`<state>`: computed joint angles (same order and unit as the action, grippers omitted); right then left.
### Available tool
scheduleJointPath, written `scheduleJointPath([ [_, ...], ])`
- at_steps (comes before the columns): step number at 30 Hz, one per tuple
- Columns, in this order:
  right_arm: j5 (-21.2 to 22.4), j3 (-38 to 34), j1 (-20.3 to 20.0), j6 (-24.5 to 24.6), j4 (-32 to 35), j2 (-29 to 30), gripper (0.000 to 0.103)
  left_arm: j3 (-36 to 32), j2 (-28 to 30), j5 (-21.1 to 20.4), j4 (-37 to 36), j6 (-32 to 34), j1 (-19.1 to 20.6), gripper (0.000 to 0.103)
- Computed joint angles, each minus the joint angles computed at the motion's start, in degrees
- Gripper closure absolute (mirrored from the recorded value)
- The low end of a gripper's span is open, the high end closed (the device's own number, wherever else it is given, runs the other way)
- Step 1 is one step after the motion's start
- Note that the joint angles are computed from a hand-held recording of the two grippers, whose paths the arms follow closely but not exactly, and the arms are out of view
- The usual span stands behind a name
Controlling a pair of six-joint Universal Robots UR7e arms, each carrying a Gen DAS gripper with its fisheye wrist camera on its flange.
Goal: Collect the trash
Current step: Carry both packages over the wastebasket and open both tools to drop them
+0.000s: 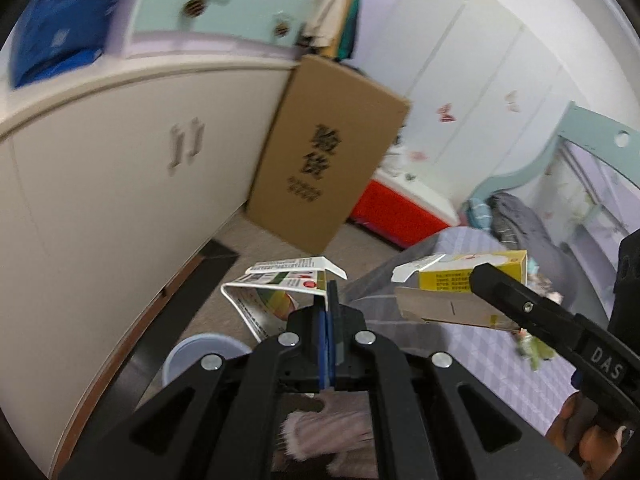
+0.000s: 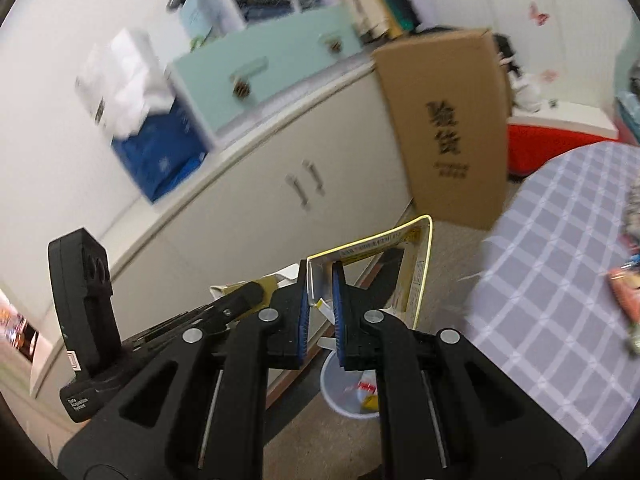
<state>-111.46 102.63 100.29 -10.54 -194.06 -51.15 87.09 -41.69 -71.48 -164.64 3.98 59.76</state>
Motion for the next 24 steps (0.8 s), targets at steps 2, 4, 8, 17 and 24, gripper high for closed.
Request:
scheduleJointPath([
  [2, 0.11, -1.78, 0.02, 0.16, 2.08, 1.97, 0.092, -0.23, 0.18, 1.96, 0.21, -0.25, 1.32, 0.102],
  [4, 0.17, -4.12, -0.14, 0.53, 4.57, 4.41, 0.092, -0.6, 0.47, 3.67, 0.3, -0.26, 2.42, 0.102],
  [8, 2.43, -7.91, -1.6, 2.82, 9.08, 8.39, 0.089, -1.95, 1.5, 6.37, 1.16, -1.03, 4.51, 0.102],
  [17, 0.47, -11.82, -4.9, 6.38, 11.82, 14.36, 0.042, -4.71, 4.12, 8.72, 6.2, -3.76, 7.71, 0.102],
  [24, -5.26, -11.4, -3.76, 4.61, 9.11, 14.53, 0.035, -5.65, 5.4, 8.27, 7.79, -4.1, 7.61, 0.102],
])
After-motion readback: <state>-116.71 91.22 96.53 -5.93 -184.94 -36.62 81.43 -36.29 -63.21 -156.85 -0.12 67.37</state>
